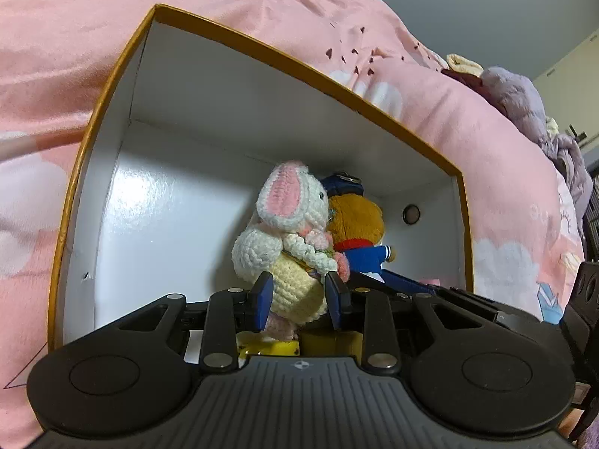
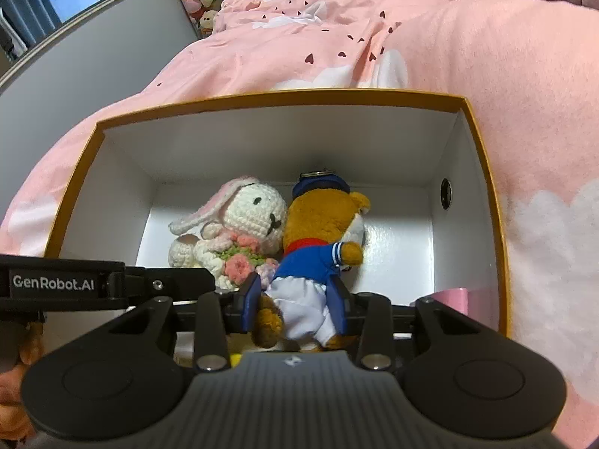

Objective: Organize objects
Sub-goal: 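Lower both plushes into the box and open both tools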

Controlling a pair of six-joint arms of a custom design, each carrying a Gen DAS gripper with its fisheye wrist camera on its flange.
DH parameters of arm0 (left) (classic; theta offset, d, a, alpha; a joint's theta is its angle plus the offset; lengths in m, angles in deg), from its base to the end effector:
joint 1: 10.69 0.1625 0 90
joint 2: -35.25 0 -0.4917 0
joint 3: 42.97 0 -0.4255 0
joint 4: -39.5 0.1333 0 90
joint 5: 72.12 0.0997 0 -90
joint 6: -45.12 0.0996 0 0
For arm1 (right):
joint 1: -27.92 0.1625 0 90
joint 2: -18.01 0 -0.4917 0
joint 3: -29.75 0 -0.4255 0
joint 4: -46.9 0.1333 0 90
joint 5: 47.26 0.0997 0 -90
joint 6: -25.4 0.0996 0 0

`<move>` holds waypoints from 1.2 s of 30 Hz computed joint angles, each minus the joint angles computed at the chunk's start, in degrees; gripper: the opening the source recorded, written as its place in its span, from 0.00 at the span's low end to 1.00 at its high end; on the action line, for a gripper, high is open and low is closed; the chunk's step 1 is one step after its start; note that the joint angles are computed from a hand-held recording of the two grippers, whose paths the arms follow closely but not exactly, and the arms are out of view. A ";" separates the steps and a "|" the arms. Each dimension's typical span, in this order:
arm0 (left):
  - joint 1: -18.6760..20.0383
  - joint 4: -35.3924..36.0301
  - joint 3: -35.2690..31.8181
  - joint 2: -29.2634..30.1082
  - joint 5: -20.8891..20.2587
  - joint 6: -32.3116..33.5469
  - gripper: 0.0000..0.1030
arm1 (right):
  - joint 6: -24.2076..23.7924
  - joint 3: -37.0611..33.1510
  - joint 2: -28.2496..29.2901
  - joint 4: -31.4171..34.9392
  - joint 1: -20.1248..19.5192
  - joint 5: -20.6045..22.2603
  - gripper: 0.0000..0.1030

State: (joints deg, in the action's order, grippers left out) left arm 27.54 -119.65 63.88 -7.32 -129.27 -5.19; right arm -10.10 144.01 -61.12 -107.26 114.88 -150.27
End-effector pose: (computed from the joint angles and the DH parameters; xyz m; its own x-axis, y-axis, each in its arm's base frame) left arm -0.3972 -0.5514 0.0369 -0.9574 -0.0712 -0.2798 0.0720 0.8797 -0.4701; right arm 0.0802 -0.5801 0.3641 -0.8143 -0.3762 0.4420 -0.5239 0.8042 -0.2808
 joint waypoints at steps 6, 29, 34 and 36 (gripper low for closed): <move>-0.08 -1.27 -0.06 0.46 2.24 -2.28 0.34 | 3.93 -1.35 0.68 1.05 -0.44 1.62 0.39; -2.04 0.76 2.77 -1.28 4.10 -5.18 0.34 | 6.15 -0.91 0.90 2.80 1.37 -3.73 0.29; -3.58 -3.16 3.74 -1.66 7.61 -2.72 0.34 | 3.27 0.54 -0.10 -0.53 1.99 -3.54 0.30; -4.63 -2.65 3.80 -2.03 9.09 -1.46 0.34 | 2.16 1.61 -1.08 -1.81 2.22 -2.84 0.30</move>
